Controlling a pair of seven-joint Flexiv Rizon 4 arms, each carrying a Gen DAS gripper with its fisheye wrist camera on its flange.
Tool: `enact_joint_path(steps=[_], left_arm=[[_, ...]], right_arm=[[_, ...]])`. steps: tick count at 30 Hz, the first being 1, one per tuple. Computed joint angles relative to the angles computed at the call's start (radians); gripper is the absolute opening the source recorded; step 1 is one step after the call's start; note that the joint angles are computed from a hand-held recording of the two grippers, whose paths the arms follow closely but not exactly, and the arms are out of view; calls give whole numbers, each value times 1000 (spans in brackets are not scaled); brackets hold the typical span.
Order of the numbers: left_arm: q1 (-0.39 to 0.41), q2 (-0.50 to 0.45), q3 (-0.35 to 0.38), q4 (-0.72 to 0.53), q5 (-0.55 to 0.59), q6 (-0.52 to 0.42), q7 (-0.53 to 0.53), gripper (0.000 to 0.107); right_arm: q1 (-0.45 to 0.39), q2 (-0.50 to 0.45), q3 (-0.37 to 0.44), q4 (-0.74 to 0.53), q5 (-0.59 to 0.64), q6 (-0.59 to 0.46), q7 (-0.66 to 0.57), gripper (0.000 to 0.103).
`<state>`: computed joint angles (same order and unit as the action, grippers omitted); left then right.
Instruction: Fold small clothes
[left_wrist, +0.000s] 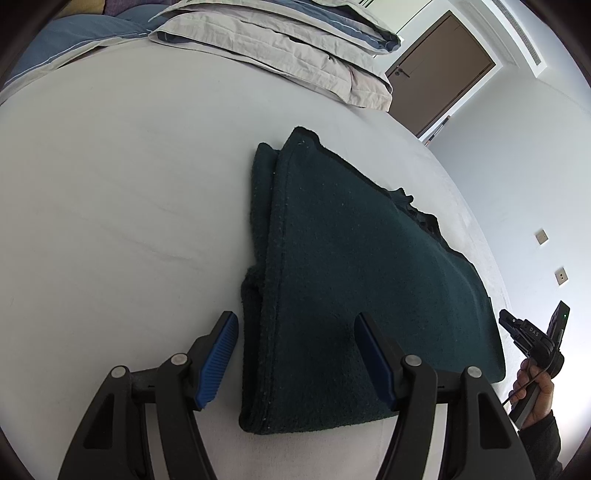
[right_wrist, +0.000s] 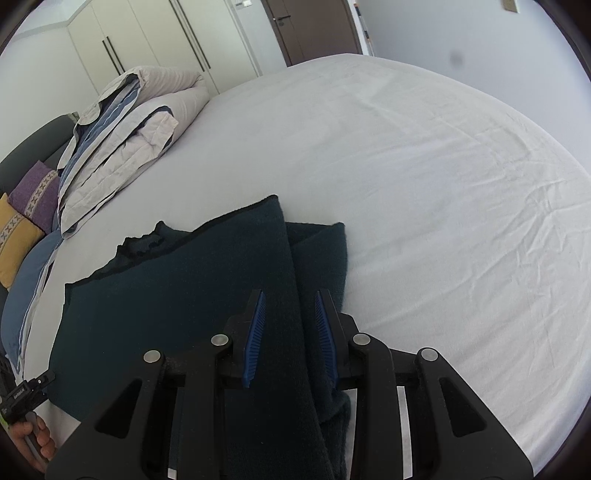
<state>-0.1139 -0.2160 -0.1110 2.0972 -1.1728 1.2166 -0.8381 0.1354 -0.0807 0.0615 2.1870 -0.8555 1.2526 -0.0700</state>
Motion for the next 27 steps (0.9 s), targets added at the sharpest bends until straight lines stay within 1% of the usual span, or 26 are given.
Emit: enact_joint_path(steps=[1,3,5,6,7,8,9,12,15,18,21,23,27], left_arm=[[-1,-2,-1,-1,0,4,1,69],[-1,-4,-2,-3,1,5,-1,69],[2,-4,-2,-4,-6,-1,2,69],[3,-3,-3,-4,-11,-5,7,69],[4,-3,-2,-4,-15,-8,11,69],[4,-3,-2,-4,-16,-9,14,69],[3,-3,-1,-4,-16,-9,16,69],[-1,-2,1,-4,-7,-3,6,68],[-2,-1,1,-4,3,-2,-3,67],[-3,2,3,-4,22,-4,-11,67],[-2,4,1,-3,30,-4,-13,67],[-1,4,2,-3,37,-4,-15,67],[2,2,1,-7,43,-6,-21,67]], right_arm=[[8,-20,16,-25,78,-34,-72,27],[19,-52,16,-55,142,-78,-124,27],[21,-73,9,-61,195,-60,-144,27],[25,-72,-2,-54,184,-44,-128,27],[27,-71,-9,-50,177,-32,-122,22],[29,-69,-11,-48,178,-28,-128,9],[33,-64,-16,-44,164,-30,-122,6],[31,-48,-30,-21,113,-7,-78,5],[17,-21,-40,8,46,24,13,4],[-1,2,-30,27,13,4,55,4],[-25,13,-26,53,-13,15,101,4],[-45,8,-34,71,-55,57,158,4],[-66,-9,-49,77,-125,83,241,3]])
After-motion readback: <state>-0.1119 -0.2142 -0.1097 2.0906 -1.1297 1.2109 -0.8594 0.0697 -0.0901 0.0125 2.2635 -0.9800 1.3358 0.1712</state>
